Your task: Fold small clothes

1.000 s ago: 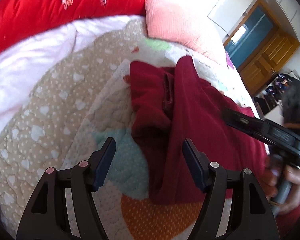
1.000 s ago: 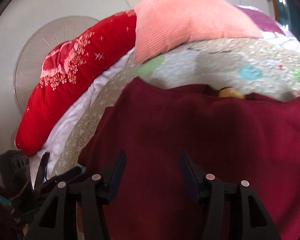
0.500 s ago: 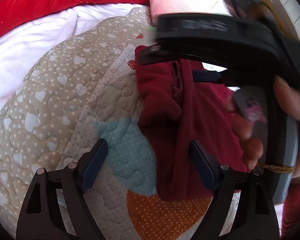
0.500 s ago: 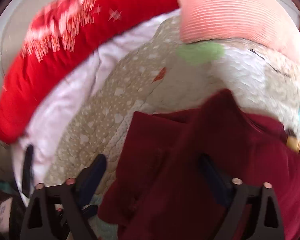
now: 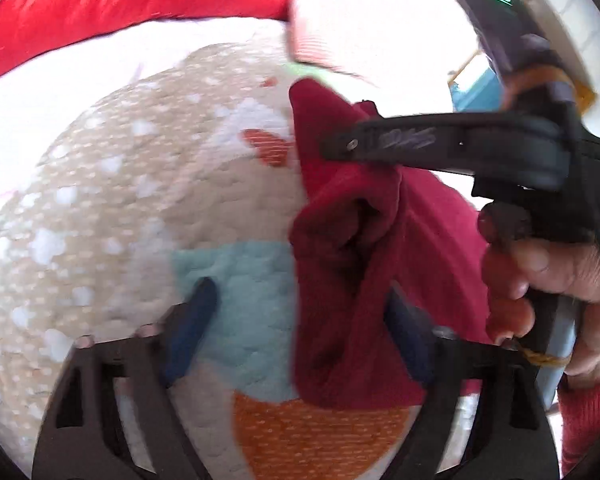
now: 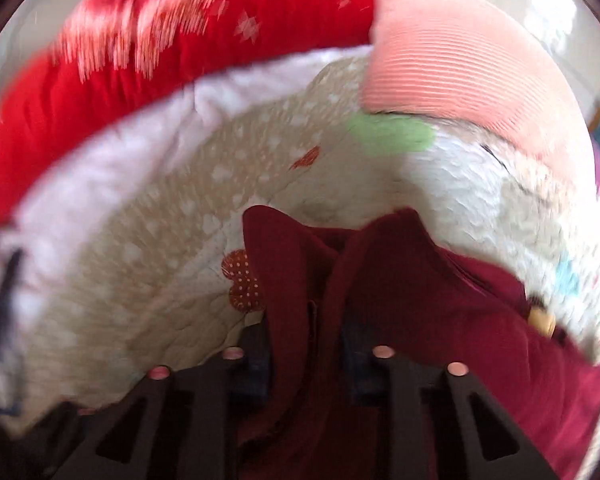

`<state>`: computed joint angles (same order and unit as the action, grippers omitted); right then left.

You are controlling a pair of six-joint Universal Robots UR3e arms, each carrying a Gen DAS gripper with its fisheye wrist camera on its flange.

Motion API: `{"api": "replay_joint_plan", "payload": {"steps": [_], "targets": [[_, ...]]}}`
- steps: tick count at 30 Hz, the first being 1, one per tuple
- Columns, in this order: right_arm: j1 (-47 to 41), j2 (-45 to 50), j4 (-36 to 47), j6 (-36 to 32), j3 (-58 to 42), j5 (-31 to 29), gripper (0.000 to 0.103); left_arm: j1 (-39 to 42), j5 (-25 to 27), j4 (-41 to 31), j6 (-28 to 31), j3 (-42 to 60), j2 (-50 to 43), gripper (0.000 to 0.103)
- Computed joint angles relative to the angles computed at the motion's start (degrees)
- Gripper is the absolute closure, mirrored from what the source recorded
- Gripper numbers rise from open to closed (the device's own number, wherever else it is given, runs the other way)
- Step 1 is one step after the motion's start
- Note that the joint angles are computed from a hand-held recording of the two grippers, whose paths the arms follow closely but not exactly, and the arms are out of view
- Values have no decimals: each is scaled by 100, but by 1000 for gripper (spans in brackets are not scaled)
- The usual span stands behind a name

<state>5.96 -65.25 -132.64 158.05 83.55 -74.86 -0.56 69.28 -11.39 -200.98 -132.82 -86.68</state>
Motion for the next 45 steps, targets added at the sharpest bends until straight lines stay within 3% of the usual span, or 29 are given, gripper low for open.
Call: {"api": "replay_joint_plan", "payload": {"steps": [2,5,8,12,15,19,25,27,30,32,34,36,40,41,43,45], "targets": [[-577,-520,106,-101,435,787,83,-30,-441,7,83,56,-66,76],[-1380,-1257,382,-478,1006,1651,84,-804,161,191,-54,407,-93,80],[-2163,-2059,991,-998,1428,2231,84,-1543,381,40,-292,1027,-88,81],[-3598,-2768,2714,-2301,1289,2936,84,-2497,792,-388,-331,2286,-613,81],[-4415,-2857,3413,-2932,1066,3058,84,-3066,905,-811,-370,3520,-1443,81],[-5100,-2640,3363,-3072,1109,2888,84,-3549,898,-1273,-385,4794,-2503,81],[-5239,-1898,1633,-2477,1593,2013,84,-3846,826,-2274,-382,6261,-3694,81],[-5237,-1587,1463,-2361,1530,1994,76,-3849,892,-2430,-339,6141,-3530,81],[-5689,-1891,1650,-2473,1694,2285,58,-3530,528,-2541,-150,5529,-2904,80],[-6171,-2287,2626,-3043,1622,2604,56,-3388,705,-2412,13,4985,-2369,80],[-6812,-2719,4442,-4198,1382,2911,50,-3441,1162,-2243,76,4526,-1940,70],[-7214,-3117,5518,-5016,1393,2846,49,-3456,1726,-1991,95,4150,-1696,53],[-7588,-3684,6428,-5777,1861,2667,49,-3403,2208,-1775,-144,4086,-2116,53],[-7571,-3751,6466,-5869,2030,2627,52,-3387,2189,-1641,-189,3953,-2184,53],[-7422,-3952,6029,-5723,2433,2529,93,-3527,2245,-1655,-297,4075,-2453,53],[-7445,-4476,5181,-5480,3078,2507,97,-3766,2398,-1786,-439,4129,-2506,53]]}}
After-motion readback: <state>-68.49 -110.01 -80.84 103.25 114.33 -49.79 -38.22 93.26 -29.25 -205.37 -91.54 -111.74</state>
